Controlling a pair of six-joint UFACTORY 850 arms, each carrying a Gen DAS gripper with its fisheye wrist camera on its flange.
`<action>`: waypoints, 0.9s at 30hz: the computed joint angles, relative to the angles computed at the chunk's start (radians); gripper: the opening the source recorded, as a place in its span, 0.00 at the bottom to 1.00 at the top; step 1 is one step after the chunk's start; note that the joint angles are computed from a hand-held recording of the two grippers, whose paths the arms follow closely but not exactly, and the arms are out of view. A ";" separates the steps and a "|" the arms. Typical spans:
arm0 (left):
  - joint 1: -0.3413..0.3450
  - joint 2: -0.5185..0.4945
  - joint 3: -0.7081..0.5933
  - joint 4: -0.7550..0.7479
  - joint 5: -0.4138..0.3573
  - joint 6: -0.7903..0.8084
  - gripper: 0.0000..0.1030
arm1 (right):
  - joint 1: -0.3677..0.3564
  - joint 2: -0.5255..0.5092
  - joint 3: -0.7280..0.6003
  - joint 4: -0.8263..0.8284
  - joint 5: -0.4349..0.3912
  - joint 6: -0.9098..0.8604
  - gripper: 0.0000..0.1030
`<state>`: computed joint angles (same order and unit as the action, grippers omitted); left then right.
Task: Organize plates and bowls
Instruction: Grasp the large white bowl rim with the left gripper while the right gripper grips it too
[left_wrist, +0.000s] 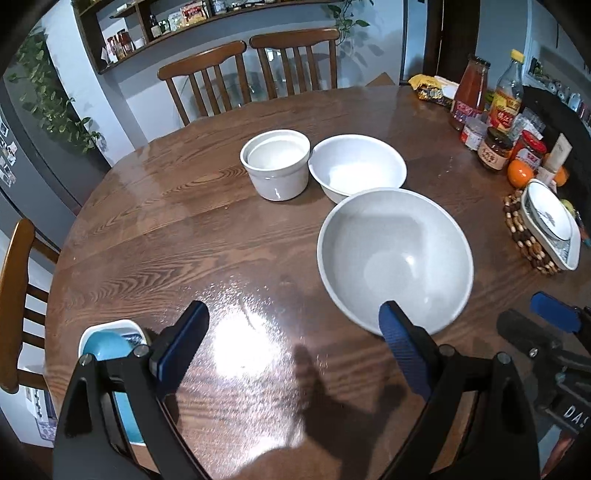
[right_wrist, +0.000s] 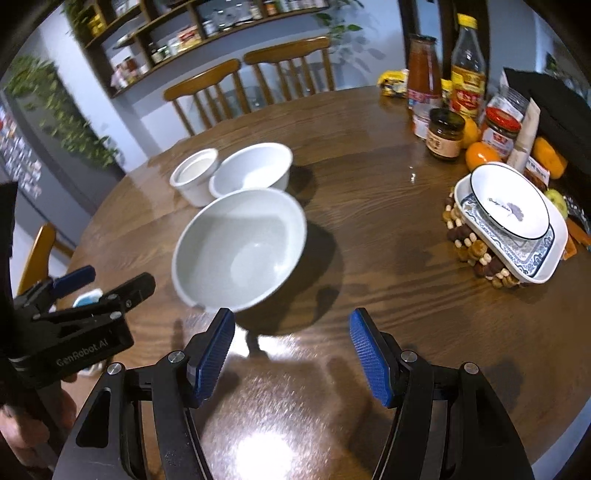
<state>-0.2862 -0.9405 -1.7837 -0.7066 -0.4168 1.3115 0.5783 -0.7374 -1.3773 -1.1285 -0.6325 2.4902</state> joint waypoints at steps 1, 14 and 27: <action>-0.004 -0.011 -0.014 0.021 -0.003 -0.026 0.90 | -0.006 0.001 0.004 -0.003 0.006 0.010 0.64; -0.032 -0.139 -0.181 0.234 -0.097 -0.290 0.84 | -0.091 -0.050 -0.021 -0.044 0.149 0.030 0.64; -0.036 -0.170 -0.225 0.220 -0.182 -0.267 0.39 | -0.109 -0.061 -0.013 -0.102 0.213 0.082 0.47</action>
